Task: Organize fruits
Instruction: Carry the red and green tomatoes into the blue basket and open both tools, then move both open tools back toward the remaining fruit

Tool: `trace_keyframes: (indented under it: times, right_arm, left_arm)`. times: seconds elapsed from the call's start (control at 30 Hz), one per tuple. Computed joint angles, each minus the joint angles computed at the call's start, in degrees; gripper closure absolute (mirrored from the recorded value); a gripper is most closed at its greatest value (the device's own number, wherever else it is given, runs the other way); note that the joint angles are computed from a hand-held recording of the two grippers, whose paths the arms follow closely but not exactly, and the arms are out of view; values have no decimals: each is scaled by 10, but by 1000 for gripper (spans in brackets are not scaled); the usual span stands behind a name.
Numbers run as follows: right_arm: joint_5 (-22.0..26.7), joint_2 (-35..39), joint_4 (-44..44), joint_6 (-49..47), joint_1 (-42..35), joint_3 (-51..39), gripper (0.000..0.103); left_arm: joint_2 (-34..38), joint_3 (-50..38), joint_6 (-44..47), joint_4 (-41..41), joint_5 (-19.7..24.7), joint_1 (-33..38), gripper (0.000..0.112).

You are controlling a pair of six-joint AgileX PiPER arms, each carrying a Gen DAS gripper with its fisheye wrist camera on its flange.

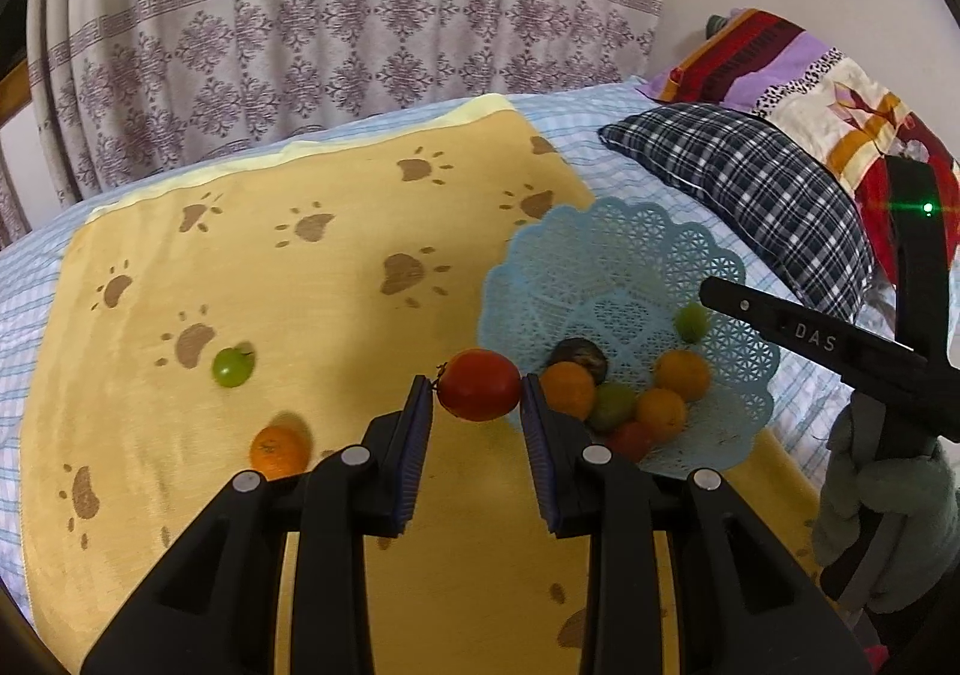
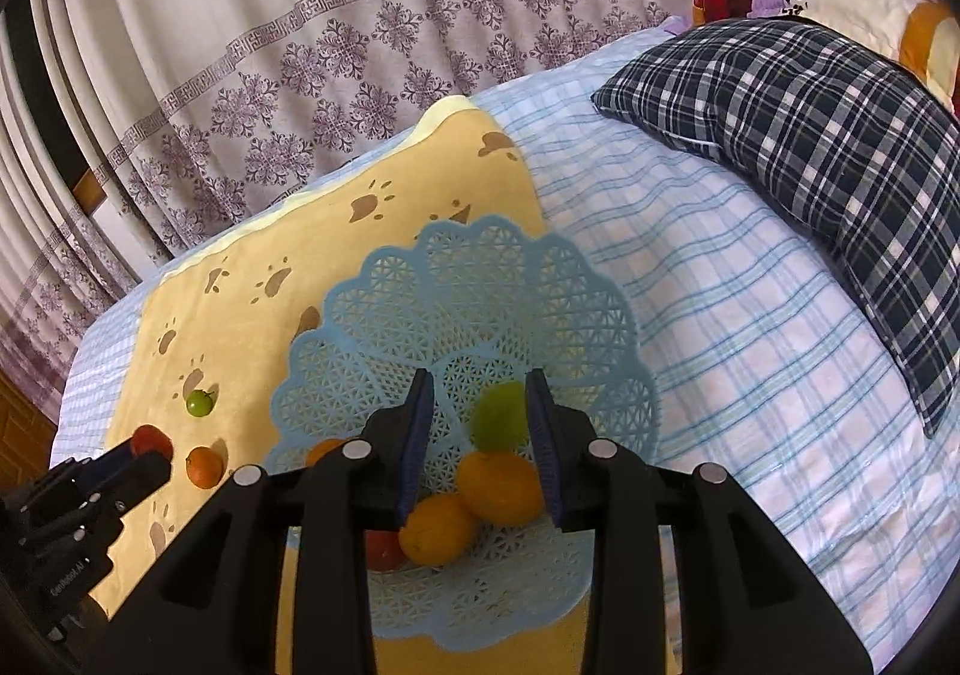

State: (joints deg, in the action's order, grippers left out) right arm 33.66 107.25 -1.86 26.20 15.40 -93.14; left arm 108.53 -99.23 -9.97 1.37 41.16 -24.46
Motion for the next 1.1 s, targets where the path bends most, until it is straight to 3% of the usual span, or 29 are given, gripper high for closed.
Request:
trace_keyframes:
  times: [0.1, 0.13, 0.17, 0.2, 0.47, 0.53, 0.6, 0.63, 0.67, 1.1]
  right_arm:
    - [-5, -4, -14, 15, 2, 4, 69]
    - [-8, -6, -22, 26, 3, 7, 63]
    - [-11, -8, -31, 37, 4, 10, 49]
    - [-14, -11, -54, 59, 8, 15, 42]
    - [-17, -20, -117, 117, 16, 25, 41]
    - [-19, -24, -140, 141, 19, 30, 37]
    - [-19, -25, -147, 148, 19, 30, 37]
    - [-19, -24, -152, 151, 19, 29, 37]
    - [-18, -24, -155, 155, 20, 29, 37]
    - [-18, -25, -167, 165, 20, 33, 35]
  left_arm:
    - [12, -18, 2, -2, 7, -9, 82]
    - [16, -24, 5, -3, 9, -13, 82]
    - [20, -29, 7, -6, 10, -15, 82]
    - [23, -34, 10, -7, 12, -17, 82]
    - [60, -96, 23, -13, 32, -39, 81]
    - [72, -117, 23, -10, 39, -46, 80]
    - [87, -145, 21, -8, 50, -52, 65]
    - [90, -151, 19, -6, 50, -54, 46]
    - [92, -153, 12, -1, 45, -57, 43]
    - [78, -125, 1, 3, 49, -36, 43]
